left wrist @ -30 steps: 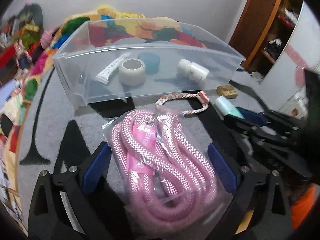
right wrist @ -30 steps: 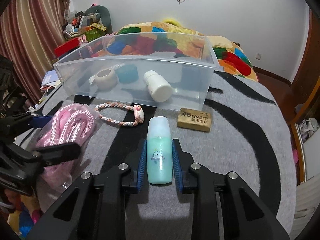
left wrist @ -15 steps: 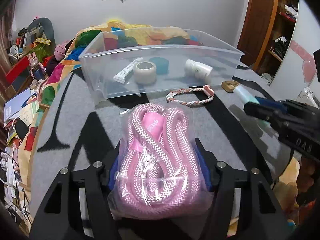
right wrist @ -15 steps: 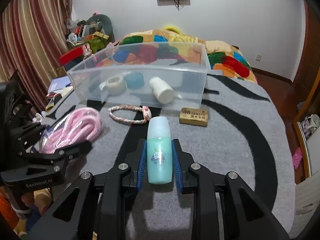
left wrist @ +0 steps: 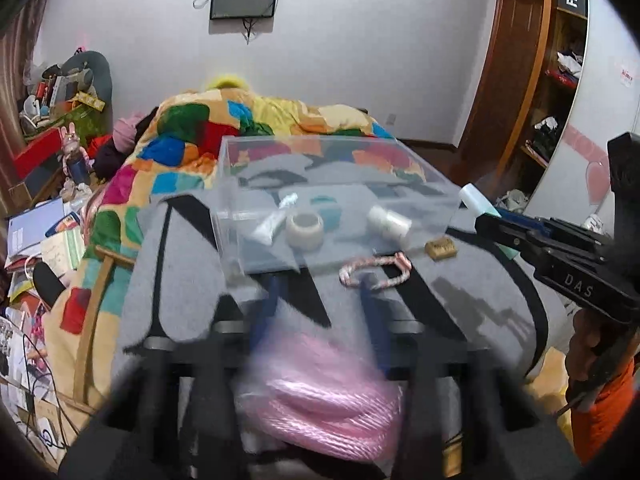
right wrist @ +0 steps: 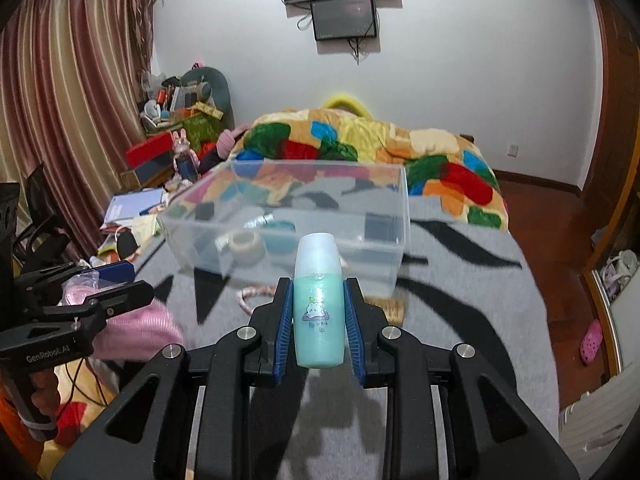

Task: Organize objects
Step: 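Carry the bagged rope and mint-green bottle into the clear box and release both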

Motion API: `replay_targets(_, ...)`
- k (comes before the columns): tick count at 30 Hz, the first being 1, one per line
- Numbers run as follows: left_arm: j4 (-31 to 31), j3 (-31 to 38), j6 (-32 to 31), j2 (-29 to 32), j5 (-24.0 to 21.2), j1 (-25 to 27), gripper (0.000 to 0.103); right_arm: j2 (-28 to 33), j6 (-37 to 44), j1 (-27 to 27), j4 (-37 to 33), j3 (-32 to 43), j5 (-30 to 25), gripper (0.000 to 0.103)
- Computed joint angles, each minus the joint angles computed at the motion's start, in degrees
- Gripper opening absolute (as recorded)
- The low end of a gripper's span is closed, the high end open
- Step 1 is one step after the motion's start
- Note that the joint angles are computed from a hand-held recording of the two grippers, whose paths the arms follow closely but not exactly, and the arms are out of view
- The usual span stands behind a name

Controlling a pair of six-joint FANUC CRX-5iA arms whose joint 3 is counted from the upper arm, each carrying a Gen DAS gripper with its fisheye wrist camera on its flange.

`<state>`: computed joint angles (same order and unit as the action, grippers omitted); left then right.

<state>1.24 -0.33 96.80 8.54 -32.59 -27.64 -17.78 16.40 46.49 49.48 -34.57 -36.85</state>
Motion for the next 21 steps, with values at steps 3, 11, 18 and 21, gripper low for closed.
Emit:
replay_targets(3,6.93,-0.53,-6.38,0.40,0.31,1.69,0.000,0.51,-0.11,-0.39,0.54,0.65,0.90,0.023)
replay_targets(11,-0.16,-1.11,-5.90,-0.77,-4.41,0.77,0.067,0.79,1.19,-0.67,-2.18,0.86,2.45,0.023)
replay_targets(18,0.56,-3.62,-10.97,0.75,-9.39,1.02,0.085,0.04,2.21,-0.84,-4.54,0.55,2.34,0.023)
replay_targets(21,3.09,-6.35,-11.41,0.16,-5.16,1.79,0.086,-0.10,1.86,-0.56,-4.15,0.42,2.32,0.023)
